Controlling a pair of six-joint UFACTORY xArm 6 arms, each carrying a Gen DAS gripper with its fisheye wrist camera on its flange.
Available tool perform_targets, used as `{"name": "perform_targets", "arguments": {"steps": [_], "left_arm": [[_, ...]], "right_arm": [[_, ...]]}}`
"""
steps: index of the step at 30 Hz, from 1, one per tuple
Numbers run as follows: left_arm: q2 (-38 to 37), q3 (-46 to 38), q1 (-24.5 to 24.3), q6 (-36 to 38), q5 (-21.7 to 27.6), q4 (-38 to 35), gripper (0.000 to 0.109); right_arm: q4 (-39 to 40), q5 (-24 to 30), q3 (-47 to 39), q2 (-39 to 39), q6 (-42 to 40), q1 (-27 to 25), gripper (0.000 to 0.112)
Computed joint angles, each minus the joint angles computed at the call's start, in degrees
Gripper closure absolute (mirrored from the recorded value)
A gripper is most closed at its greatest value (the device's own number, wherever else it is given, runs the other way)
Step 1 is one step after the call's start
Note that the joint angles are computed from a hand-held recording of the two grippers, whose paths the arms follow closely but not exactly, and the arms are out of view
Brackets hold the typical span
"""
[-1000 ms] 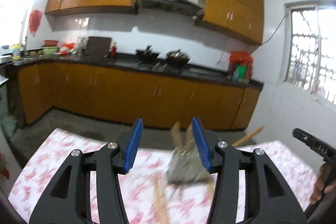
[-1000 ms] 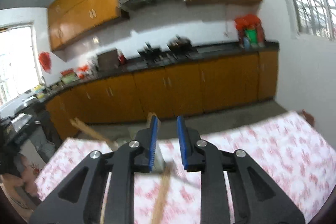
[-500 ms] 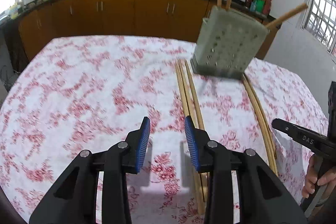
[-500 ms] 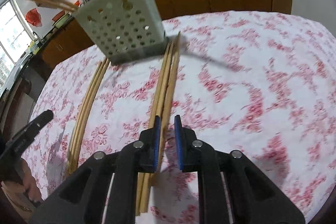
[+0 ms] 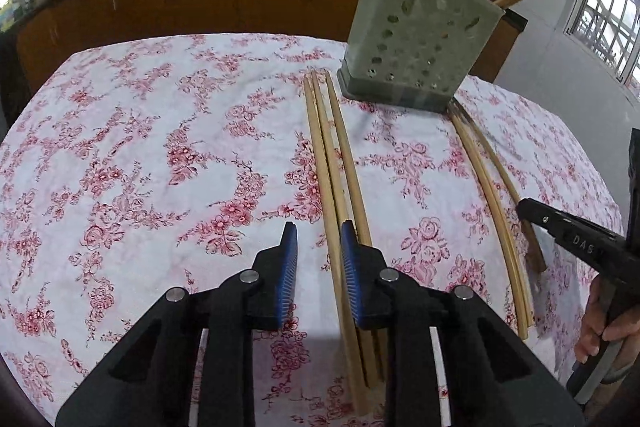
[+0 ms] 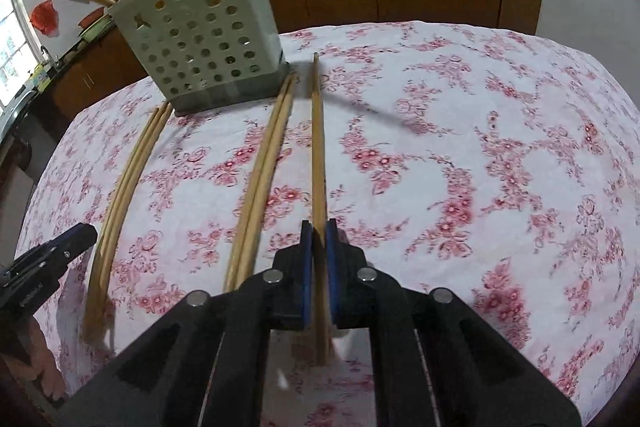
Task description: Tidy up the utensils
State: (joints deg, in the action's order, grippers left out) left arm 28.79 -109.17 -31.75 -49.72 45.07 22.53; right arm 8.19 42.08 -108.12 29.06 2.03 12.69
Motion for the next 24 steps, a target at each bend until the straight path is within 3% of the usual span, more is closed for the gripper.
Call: {"name": "perform_targets", "arguments": {"steps": [9, 13, 18, 24], "left_arm": [[2.3, -3.6, -1.3, 1.6, 4.1, 3.2, 0.086], [2.7, -4.3, -1.0, 0.3, 5.4, 3.9, 0.101], [4.3, -7.5, 1.5, -1.0, 8.5, 4.8, 0.1], [3.8, -6.4, 3.6, -1.8, 6.9, 4.7, 0.1]], "right_arm": [[-1.1, -1.4, 2.6, -1.6, -1.7, 0.5, 0.1], [-3.1, -3.0, 3.8, -2.1, -1.7, 0.8, 0.103], [-5.2, -3.4, 2.2, -0.8, 1.3, 0.1, 0.104], [-7.6, -4.1, 0.8, 0.5, 3.0, 0.2, 0.102]]}}
